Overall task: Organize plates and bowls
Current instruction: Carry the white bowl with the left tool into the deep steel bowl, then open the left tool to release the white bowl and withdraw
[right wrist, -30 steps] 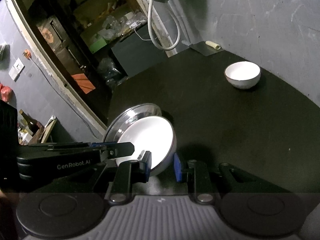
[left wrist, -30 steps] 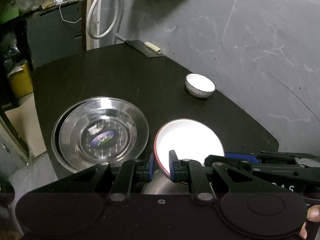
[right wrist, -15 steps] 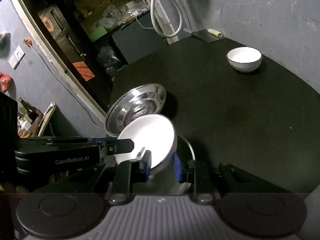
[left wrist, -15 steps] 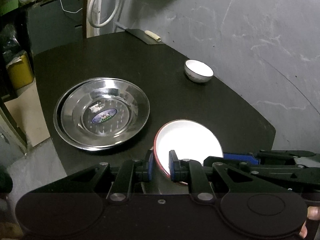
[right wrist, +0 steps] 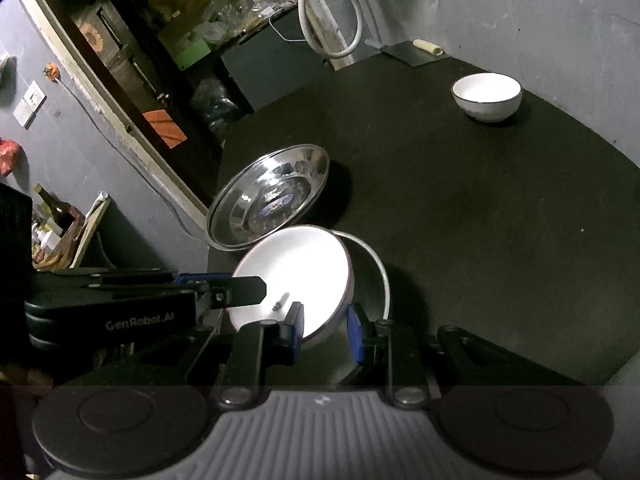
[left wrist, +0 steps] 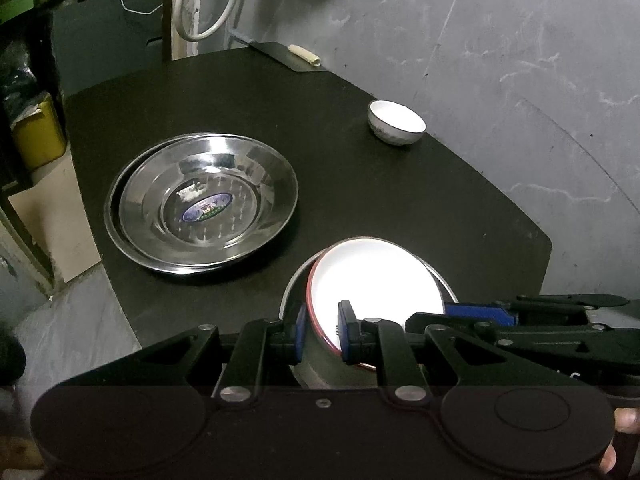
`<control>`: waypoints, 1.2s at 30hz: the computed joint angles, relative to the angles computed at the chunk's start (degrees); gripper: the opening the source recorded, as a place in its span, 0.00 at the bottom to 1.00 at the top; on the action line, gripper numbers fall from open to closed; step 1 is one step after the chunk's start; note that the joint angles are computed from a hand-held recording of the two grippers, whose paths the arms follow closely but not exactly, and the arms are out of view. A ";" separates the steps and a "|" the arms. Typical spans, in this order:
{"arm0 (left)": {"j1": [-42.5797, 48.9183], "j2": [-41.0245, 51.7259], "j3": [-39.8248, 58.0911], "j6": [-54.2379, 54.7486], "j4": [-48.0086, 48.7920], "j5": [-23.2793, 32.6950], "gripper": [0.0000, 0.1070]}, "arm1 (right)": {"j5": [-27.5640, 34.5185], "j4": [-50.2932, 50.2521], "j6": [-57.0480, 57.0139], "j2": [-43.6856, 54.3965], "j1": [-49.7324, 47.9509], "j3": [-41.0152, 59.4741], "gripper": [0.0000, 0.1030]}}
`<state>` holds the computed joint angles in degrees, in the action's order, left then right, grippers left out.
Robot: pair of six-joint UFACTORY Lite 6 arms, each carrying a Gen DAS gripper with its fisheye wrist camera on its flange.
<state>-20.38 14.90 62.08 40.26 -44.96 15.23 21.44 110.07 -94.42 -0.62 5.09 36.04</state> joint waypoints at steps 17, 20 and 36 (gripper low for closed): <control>-0.93 1.37 0.79 -6.03 5.17 -0.53 0.17 | 0.61 -1.79 1.18 0.99 -0.23 0.30 0.27; -0.95 1.40 0.81 -6.96 6.09 -0.47 0.17 | 0.88 -2.36 1.53 1.19 -0.29 0.42 0.27; 0.09 0.38 0.76 -7.96 6.09 1.73 0.20 | 1.20 -3.39 0.76 0.13 -0.85 -0.10 0.30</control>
<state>-20.28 15.28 62.84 32.29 -38.86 16.96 22.64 106.68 -93.67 -0.48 4.24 35.94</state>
